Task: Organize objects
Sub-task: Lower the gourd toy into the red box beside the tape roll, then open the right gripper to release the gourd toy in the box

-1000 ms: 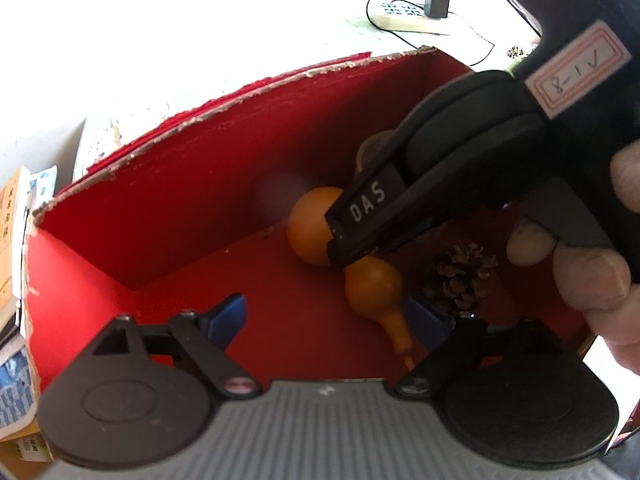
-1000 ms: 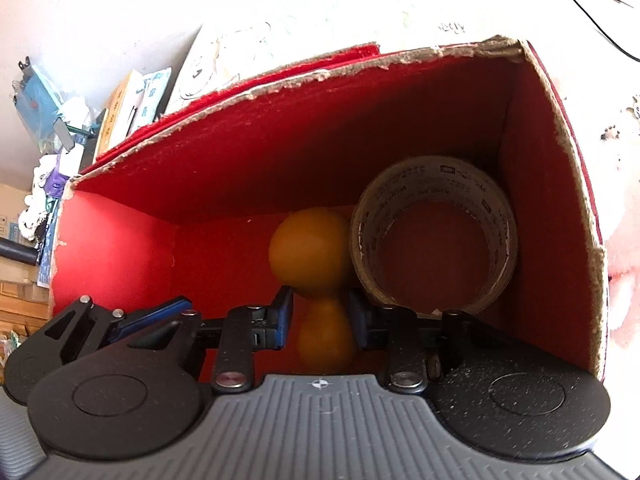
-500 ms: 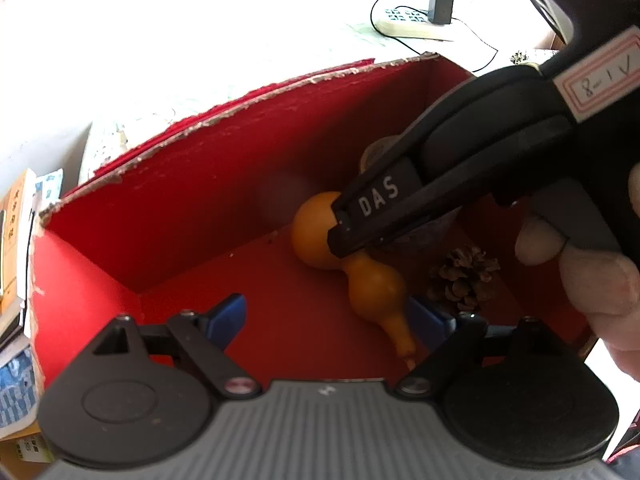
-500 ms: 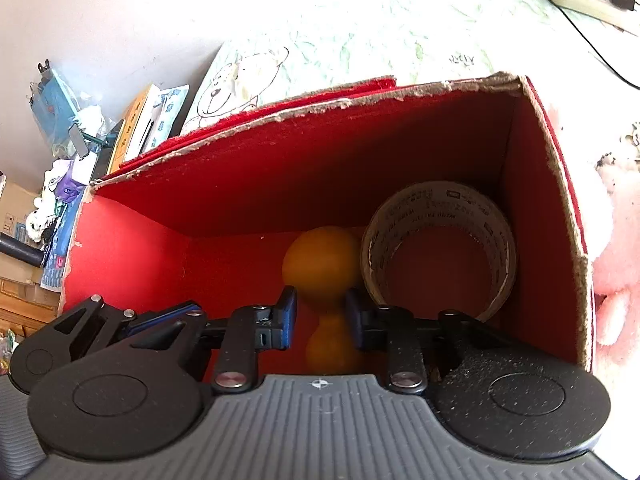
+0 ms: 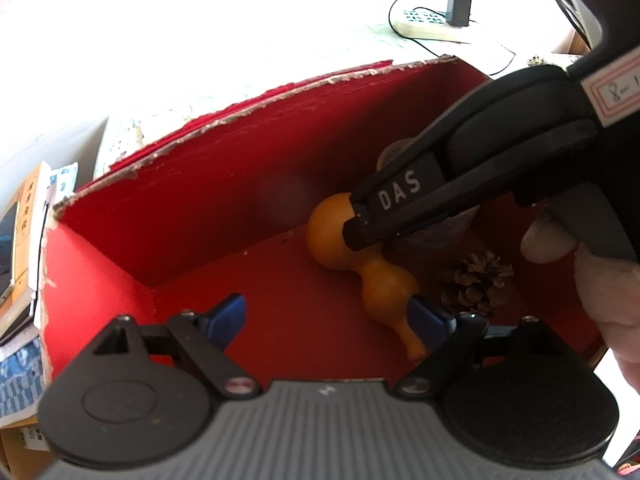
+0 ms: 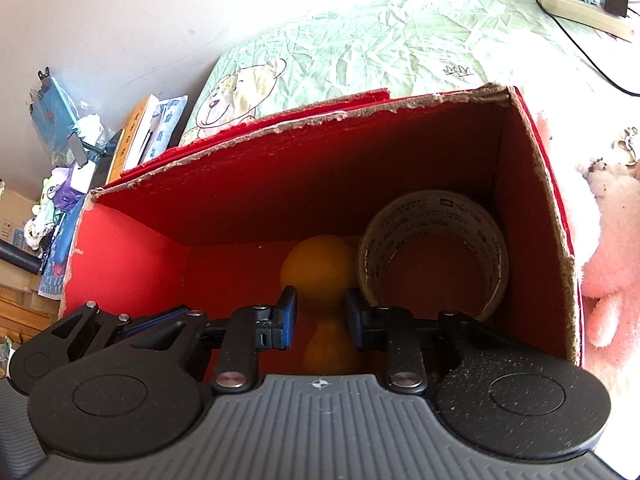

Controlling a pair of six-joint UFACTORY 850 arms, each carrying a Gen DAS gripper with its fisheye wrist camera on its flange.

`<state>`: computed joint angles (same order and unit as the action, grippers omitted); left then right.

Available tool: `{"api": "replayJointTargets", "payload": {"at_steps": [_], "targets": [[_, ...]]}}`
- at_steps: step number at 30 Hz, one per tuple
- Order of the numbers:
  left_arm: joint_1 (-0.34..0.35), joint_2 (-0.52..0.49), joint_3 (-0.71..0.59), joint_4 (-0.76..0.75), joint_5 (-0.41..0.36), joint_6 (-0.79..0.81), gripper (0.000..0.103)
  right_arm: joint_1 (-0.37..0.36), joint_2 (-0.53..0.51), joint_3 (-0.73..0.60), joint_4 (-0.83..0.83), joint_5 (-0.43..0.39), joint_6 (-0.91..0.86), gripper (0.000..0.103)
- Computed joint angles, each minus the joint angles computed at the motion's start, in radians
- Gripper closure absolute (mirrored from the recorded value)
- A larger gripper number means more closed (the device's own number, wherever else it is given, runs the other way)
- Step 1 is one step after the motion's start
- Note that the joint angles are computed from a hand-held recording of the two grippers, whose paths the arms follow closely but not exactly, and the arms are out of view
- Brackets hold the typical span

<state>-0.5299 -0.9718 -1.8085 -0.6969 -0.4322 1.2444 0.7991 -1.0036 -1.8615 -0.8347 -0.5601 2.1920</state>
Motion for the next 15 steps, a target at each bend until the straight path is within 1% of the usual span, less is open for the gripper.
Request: {"api": "replayJointTargets", "payload": {"at_steps": [5,9,12,15], "targets": [[-0.001,0.001,0.009,0.014,0.027,-0.022,0.014,0.001,-0.005,-0.005,-0.021,0.003,0.008,0.074],[-0.009,0.001,0.006,0.056,0.041,-0.079,0.014,0.001,0.001,0.006,-0.039,0.011,0.033,0.076],[-0.013,0.000,0.005,0.081,0.054,-0.114,0.014,-0.002,0.001,0.006,-0.033,0.024,0.014,0.079],[-0.020,-0.002,0.000,0.145,0.071,-0.193,0.014,-0.001,0.002,0.007,-0.039,0.025,0.016,0.084]]}}
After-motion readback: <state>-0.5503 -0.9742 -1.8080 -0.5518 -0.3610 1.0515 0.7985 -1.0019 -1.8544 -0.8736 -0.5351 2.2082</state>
